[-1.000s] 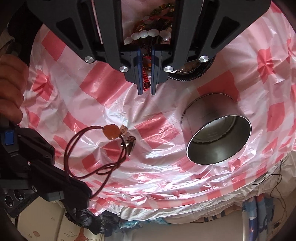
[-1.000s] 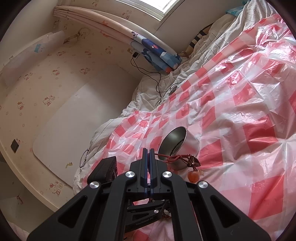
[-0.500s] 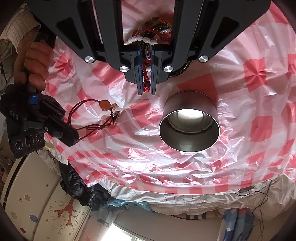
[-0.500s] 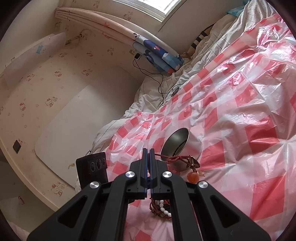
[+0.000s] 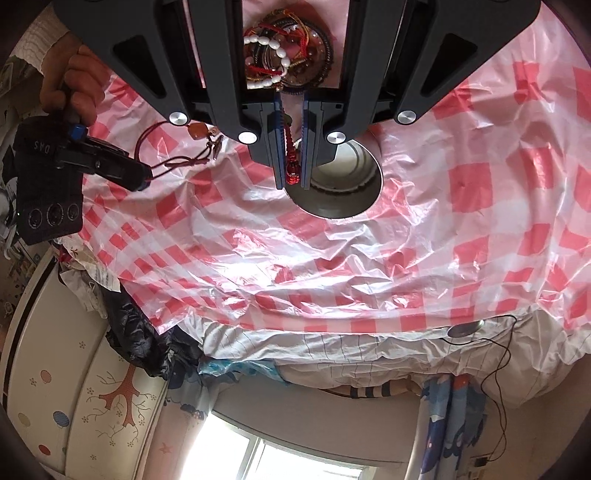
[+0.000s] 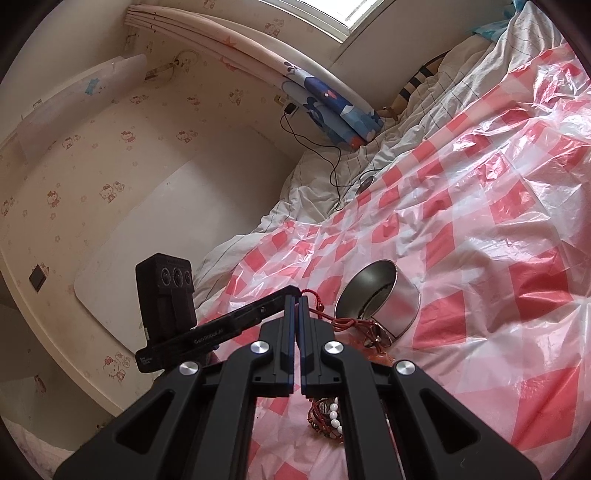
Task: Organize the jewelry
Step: 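Open both tools over the silver tin to drop the red jewelry inside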
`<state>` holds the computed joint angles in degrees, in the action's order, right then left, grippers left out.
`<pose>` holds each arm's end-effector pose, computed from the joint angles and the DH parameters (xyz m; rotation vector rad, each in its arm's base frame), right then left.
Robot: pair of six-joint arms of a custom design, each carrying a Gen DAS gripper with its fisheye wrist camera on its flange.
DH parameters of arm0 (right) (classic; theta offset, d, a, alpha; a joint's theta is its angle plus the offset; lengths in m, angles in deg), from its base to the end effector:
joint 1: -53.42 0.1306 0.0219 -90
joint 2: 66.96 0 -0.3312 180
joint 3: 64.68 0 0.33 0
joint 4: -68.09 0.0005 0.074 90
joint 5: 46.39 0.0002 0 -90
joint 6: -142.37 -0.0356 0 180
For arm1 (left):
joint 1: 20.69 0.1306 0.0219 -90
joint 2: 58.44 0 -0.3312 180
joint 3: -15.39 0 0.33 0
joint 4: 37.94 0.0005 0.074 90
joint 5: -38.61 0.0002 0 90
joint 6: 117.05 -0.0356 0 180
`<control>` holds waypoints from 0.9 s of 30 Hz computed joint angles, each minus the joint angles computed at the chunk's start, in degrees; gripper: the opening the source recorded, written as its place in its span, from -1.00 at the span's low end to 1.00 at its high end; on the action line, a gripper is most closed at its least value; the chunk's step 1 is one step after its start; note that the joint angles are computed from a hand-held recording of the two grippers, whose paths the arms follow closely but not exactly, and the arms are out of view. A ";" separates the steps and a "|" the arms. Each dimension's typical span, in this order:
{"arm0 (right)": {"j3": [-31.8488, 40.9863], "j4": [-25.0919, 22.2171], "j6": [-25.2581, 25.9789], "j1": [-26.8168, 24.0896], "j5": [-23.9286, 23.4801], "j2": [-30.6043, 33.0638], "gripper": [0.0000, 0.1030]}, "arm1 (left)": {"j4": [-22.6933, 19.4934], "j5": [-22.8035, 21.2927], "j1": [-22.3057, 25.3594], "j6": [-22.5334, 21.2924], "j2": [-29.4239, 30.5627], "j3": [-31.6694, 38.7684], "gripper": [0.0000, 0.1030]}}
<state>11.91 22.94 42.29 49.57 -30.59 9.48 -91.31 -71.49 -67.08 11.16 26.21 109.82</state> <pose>0.3348 0.0113 0.3941 -0.3758 2.0419 1.5408 0.2802 -0.2771 0.4422 -0.0102 2.3015 -0.3613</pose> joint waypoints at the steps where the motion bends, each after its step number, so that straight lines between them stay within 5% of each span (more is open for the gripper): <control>1: 0.63 -0.46 0.29 0.34 0.22 0.41 -0.95 | 0.30 0.14 0.63 -0.20 0.20 0.12 -0.87; 3: 1.87 -0.45 -0.15 0.85 0.07 1.66 -0.95 | 1.12 0.70 2.05 -0.57 0.75 0.09 -0.87; 7: 2.41 8.37 -9.18 1.97 0.21 3.92 -0.95 | 2.87 2.16 4.63 -0.74 2.71 0.02 -0.87; 10: 3.58 10.55 -10.86 3.10 1.20 5.46 -0.95 | 3.88 3.32 6.22 -0.87 5.07 0.45 -0.87; 17: 7.59 10.35 -10.59 6.88 3.99 9.54 -0.95 | -2.04 5.39 8.05 -1.30 11.56 3.31 -0.82; 19: 8.24 11.44 -11.53 7.99 4.29 10.48 -0.95 | -1.15 4.59 7.80 -0.52 9.70 1.64 -0.64; 21: 8.66 12.85 -12.99 9.10 4.47 11.24 -0.95 | -0.87 2.56 7.15 0.55 6.85 0.06 -0.20; 25: 8.53 16.88 -17.48 11.26 3.58 13.14 -0.94 | -1.86 -4.23 4.67 3.95 0.61 -3.18 0.12; 27: 11.41 8.03 -9.46 12.89 7.21 15.34 -0.94 | -1.98 -6.54 3.73 6.48 -2.22 -5.51 0.21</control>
<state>23.32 30.97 32.82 62.46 -23.38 24.82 -93.29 -78.03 -63.35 17.64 23.99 104.31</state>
